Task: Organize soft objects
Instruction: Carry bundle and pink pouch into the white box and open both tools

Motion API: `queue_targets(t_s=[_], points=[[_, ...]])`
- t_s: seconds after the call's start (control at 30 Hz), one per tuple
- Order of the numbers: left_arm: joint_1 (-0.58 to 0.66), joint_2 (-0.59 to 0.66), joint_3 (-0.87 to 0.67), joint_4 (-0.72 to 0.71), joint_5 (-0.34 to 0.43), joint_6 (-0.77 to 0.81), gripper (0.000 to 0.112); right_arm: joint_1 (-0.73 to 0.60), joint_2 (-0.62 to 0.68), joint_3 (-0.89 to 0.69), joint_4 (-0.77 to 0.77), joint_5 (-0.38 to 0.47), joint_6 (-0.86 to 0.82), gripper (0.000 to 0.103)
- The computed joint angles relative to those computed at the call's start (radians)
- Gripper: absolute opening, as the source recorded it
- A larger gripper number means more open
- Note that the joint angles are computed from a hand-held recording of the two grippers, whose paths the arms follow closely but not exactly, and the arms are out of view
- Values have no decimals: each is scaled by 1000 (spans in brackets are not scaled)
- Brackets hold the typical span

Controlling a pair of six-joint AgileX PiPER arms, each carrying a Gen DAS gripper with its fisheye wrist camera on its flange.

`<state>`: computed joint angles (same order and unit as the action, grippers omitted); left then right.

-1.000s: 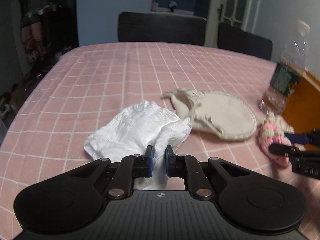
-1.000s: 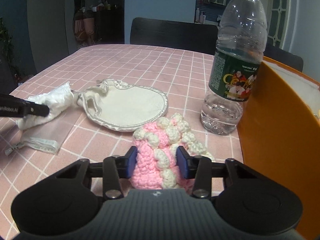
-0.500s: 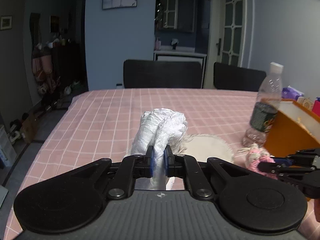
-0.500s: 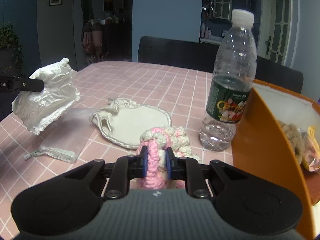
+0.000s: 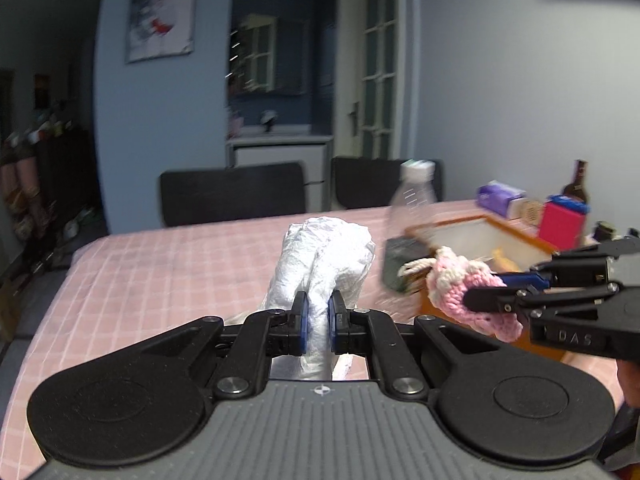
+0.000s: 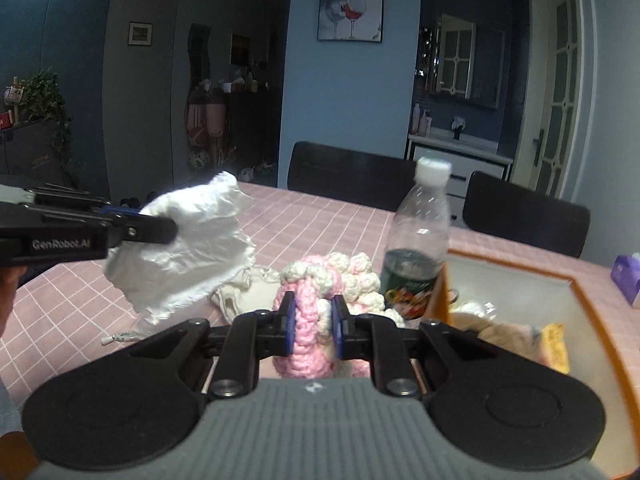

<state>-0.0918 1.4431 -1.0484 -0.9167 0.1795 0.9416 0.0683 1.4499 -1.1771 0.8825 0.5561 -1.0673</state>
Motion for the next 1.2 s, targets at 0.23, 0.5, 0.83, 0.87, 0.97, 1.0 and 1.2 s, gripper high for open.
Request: queue_targets(t_s=[0.23, 0.5, 0.83, 0.87, 0.97, 1.0, 1.2], points=[[-139, 36, -105, -92, -1, 116, 11, -160, -26, -109, -93, 118, 15, 16], [-300, 212, -352, 188, 32, -139, 11, -306, 78, -241, -201, 182, 72, 16], [-391, 535, -745, 616, 278, -545, 11, -361, 328, -485, -404, 330, 238, 16], [-394, 569, -790, 626, 316, -551, 11, -359, 346, -496, -430, 337, 245, 17], [-397, 656, -901, 648, 432, -572, 11, -346, 405, -547, -492, 361, 274, 17], [-400, 684, -940, 666, 463, -584, 11, -346, 423, -563, -503, 374, 282, 18], [-406, 811, -1145, 687, 661, -606, 11, -345, 494, -644, -533, 479, 311, 19]])
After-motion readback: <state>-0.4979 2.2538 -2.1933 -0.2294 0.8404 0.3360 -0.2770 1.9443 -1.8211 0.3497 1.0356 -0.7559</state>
